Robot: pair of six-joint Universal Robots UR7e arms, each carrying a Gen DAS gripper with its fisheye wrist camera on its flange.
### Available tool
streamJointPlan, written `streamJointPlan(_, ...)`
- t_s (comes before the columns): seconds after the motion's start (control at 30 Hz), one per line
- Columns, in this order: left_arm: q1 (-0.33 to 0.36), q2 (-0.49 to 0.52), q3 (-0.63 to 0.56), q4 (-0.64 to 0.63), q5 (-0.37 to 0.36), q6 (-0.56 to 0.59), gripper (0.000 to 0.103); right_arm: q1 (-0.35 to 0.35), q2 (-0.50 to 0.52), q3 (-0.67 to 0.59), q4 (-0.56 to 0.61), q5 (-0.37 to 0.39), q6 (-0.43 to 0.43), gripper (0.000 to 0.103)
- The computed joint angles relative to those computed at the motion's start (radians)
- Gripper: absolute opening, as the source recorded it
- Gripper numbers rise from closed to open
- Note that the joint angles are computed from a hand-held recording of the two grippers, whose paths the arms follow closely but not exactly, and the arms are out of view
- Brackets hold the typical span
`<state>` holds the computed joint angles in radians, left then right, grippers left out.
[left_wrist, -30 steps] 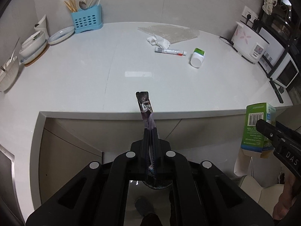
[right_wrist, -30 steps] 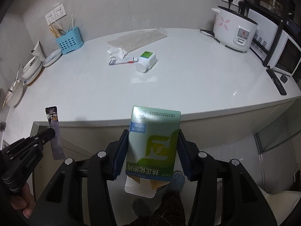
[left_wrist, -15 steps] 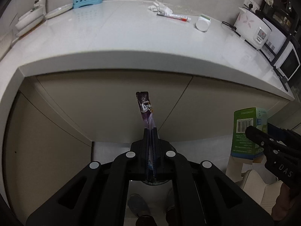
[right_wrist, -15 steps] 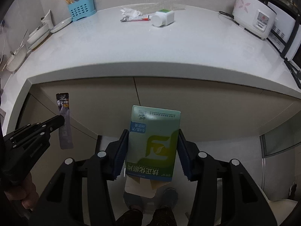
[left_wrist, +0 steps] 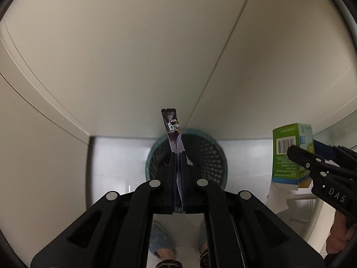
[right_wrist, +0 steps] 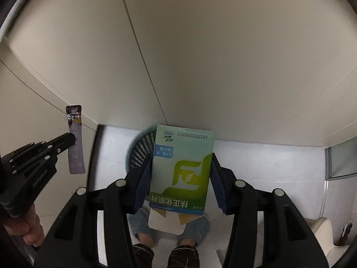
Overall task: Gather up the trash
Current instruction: 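Carry the snack stick and green box down over the wastebasket with both grippers, then open the left gripper to drop the snack stick while the right gripper releases the green box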
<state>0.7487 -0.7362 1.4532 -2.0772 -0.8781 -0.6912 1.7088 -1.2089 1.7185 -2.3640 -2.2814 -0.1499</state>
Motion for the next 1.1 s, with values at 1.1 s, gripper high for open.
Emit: streamJointPlan(1.1, 0.154, 0.233, 0.086, -0.256, -0.08, 0.059, 0.028, -0.2, 0.113, 0.137, -0.288, 0.075, -0.219, 0.048)
